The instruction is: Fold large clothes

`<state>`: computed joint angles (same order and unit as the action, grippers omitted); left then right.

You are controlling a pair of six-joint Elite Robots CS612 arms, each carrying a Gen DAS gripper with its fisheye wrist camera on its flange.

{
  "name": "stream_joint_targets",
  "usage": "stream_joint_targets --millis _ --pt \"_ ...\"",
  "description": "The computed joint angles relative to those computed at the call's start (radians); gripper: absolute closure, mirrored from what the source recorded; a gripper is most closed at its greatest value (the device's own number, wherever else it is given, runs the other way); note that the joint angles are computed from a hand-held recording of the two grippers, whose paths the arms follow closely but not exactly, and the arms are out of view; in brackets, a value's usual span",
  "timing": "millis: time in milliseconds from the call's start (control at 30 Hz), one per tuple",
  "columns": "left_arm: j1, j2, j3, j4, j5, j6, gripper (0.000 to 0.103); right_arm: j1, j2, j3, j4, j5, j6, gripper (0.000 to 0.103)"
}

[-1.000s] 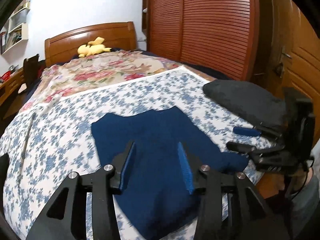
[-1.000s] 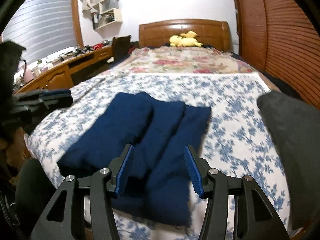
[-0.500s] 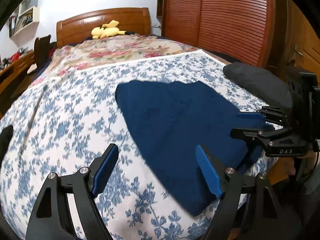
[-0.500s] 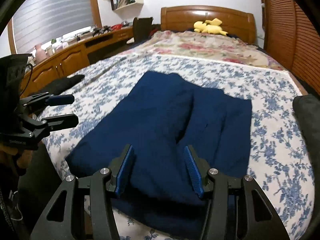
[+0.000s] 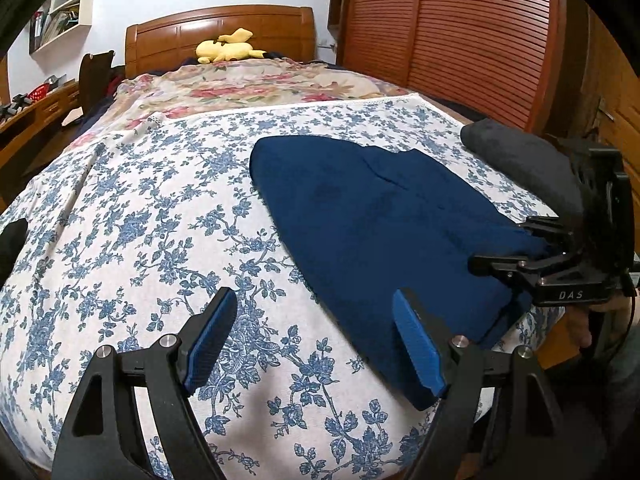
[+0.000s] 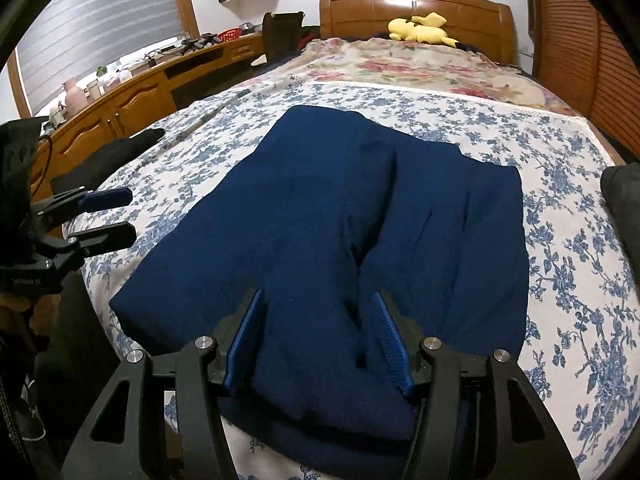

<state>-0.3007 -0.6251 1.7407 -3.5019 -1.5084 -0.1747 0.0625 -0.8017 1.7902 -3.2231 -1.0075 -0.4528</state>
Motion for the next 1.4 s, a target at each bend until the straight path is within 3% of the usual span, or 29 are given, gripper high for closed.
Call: stream_joint_targets --millis 200,267,367,433,700,900,967,1100,1200,1267,1400 --pt "-0.002 -0.001 0.001 0.003 0.005 0.009 0.023 -0.003 0.004 0.003 -0.012 0.011 -0.001 0.047" --pt "-0.003 -0.002 0.0 0.005 0.009 0.012 0.023 -0.008 0.003 0.009 -0.02 0.031 -0.014 0.07" --pt "-0.005 -0.003 -0.002 0.008 0.011 0.016 0.023 -0.01 -0.005 0.029 -0.086 0.018 -0.04 0.092" --pt "-0.007 -0.003 -0.002 0.008 0.014 0.022 0.023 -0.022 -0.015 0.047 -0.143 0.034 -0.025 0.096" --pt "-0.01 -0.003 -0.006 0.009 0.016 0.034 0.023 -0.084 -0.039 0.115 -0.369 0.063 0.086 0.097" --pt "-0.016 -0.003 -0.011 0.002 0.018 0.042 0.023 -0.117 -0.035 0.132 -0.349 0.012 0.129 0.097" --pt "-0.018 0.001 -0.019 0.002 0.016 0.043 0.023 -0.114 -0.032 0.124 -0.284 0.0 0.111 0.096" --pt "-0.018 0.011 -0.041 0.012 0.005 0.05 0.023 -0.099 -0.028 0.133 -0.278 -0.045 0.096 0.088" --pt "-0.016 0.023 -0.068 0.019 -0.001 0.064 0.023 -0.094 -0.037 0.144 -0.304 -0.072 0.134 0.07" --pt "-0.014 0.031 -0.086 0.022 -0.007 0.07 0.023 -0.091 -0.036 0.147 -0.323 -0.093 0.158 0.046" --pt "-0.01 0.048 -0.128 0.028 -0.008 0.092 0.023 -0.087 -0.019 0.119 -0.285 -0.11 0.193 0.038"
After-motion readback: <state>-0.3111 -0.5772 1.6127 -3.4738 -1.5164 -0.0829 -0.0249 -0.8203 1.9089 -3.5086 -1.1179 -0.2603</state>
